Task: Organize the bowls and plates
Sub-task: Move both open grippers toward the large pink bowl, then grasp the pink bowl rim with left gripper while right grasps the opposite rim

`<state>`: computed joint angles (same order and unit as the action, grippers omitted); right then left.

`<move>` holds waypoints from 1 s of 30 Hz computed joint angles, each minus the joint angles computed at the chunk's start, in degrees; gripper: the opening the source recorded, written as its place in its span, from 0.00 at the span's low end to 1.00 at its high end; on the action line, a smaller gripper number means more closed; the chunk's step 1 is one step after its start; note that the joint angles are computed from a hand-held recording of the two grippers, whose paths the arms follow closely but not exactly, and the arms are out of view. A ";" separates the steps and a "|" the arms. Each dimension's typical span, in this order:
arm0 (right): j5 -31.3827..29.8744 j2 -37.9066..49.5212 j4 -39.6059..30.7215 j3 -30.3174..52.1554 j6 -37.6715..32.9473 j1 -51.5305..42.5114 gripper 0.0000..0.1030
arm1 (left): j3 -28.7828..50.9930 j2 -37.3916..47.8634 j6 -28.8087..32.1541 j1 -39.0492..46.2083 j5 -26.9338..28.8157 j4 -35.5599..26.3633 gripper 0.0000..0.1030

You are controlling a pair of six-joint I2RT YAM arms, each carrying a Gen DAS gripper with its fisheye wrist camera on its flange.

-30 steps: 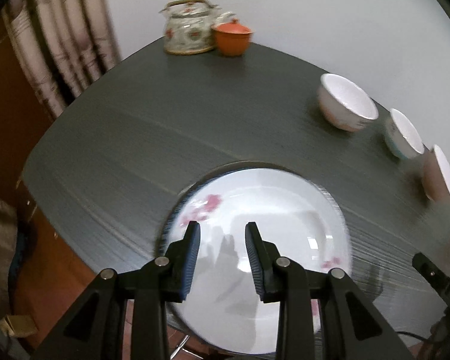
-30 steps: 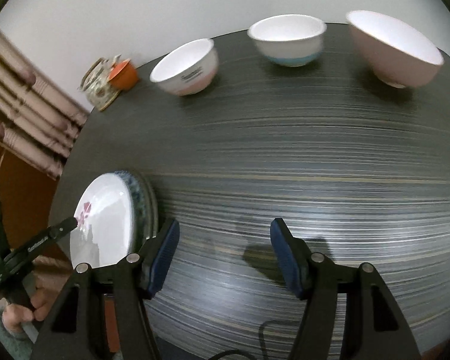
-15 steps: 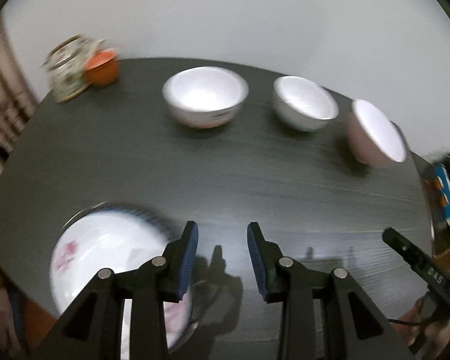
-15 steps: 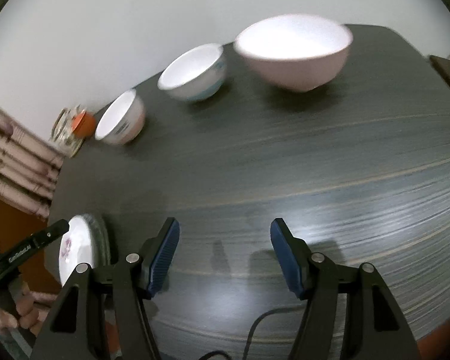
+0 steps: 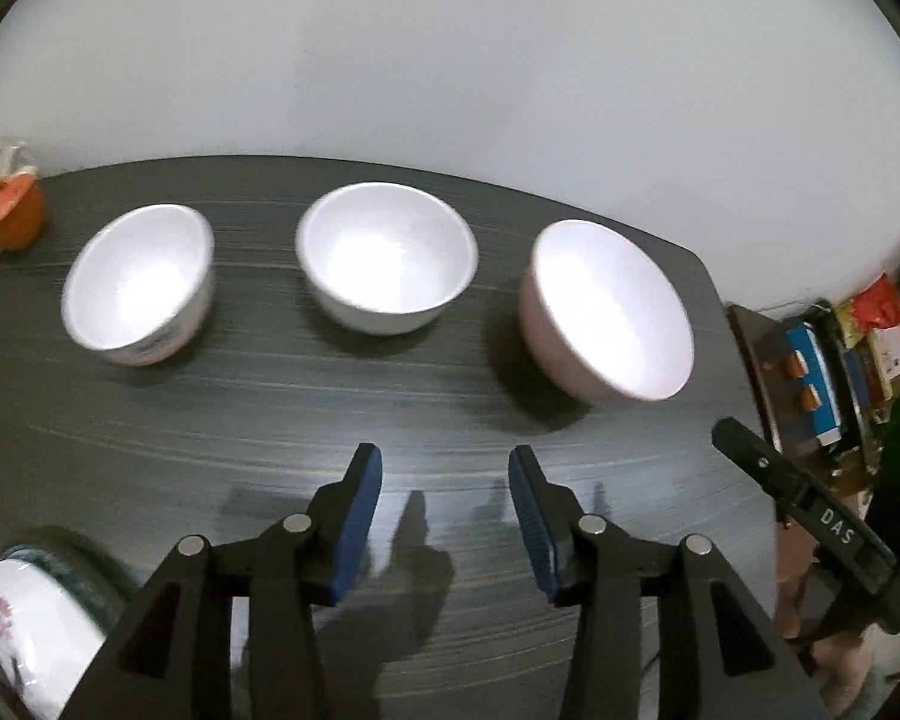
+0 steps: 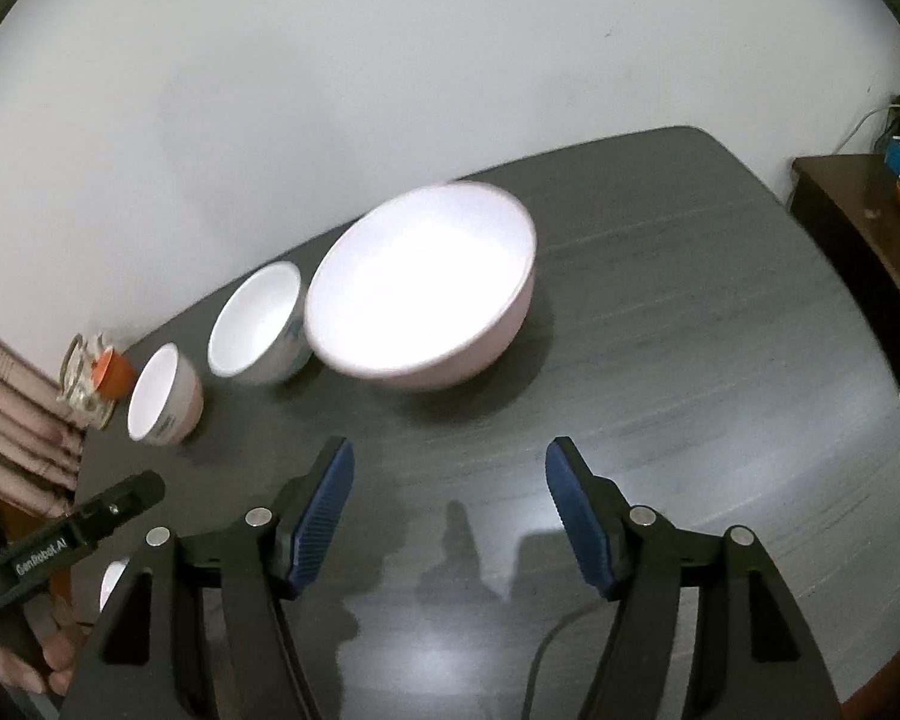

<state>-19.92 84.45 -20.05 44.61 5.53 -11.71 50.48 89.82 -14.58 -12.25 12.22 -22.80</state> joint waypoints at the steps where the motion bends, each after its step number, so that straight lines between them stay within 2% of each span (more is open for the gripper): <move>1: -0.31 1.44 -0.01 1.48 -0.26 -0.72 0.63 | 1.27 1.52 -1.05 -0.65 0.45 0.17 0.45; 8: -0.73 10.59 1.90 8.60 0.82 -3.07 0.64 | 8.99 11.32 -6.72 -3.31 1.52 2.22 0.45; 19: 2.90 23.56 -0.14 18.84 2.68 -2.91 0.64 | 21.62 24.74 -11.26 -6.04 1.88 0.10 0.45; 30: 3.07 29.82 1.12 22.48 5.49 -1.25 0.63 | 26.46 31.34 -13.47 -6.16 -0.28 2.16 0.44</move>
